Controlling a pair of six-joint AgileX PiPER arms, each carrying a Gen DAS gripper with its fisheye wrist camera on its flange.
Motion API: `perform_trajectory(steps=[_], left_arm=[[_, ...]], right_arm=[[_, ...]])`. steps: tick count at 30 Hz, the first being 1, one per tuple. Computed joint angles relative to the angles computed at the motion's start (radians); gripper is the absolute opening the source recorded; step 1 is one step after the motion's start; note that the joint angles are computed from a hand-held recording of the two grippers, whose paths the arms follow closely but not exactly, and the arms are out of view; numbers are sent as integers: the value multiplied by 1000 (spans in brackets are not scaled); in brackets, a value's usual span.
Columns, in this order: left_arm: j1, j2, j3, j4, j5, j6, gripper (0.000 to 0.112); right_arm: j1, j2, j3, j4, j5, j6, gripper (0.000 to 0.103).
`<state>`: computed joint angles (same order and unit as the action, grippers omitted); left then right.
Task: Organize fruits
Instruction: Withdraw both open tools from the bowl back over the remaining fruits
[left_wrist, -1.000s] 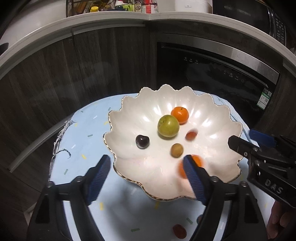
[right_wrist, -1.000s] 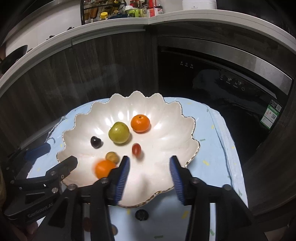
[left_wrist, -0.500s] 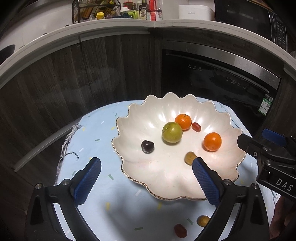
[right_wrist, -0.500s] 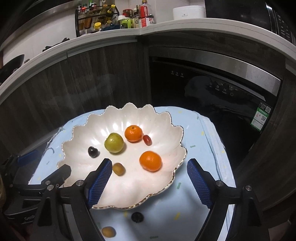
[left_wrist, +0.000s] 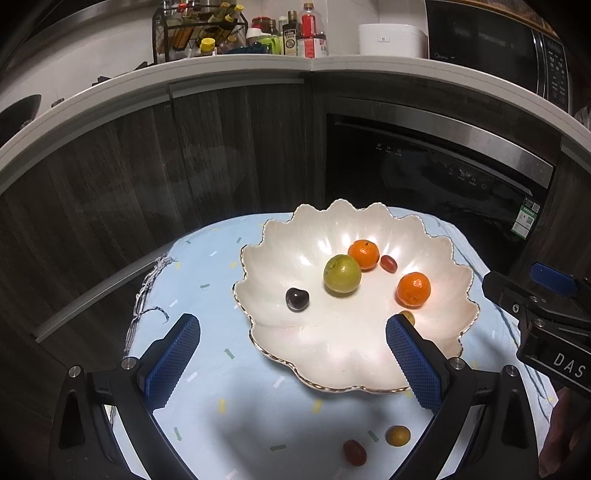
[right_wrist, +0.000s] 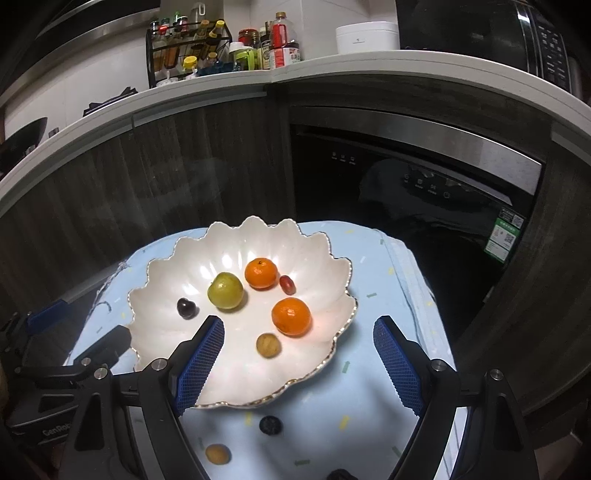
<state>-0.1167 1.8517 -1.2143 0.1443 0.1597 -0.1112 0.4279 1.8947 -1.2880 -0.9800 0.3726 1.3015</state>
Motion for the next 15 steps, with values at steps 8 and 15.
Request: perform_trajectory(steps=[8, 15], left_arm=[[-18, -42, 50, 50, -10, -60, 103], [-32, -74, 89, 81, -15, -96, 103]], right_arm=[[5, -58, 64, -64, 13, 72, 84], [12, -101, 119, -135, 24, 148, 84]])
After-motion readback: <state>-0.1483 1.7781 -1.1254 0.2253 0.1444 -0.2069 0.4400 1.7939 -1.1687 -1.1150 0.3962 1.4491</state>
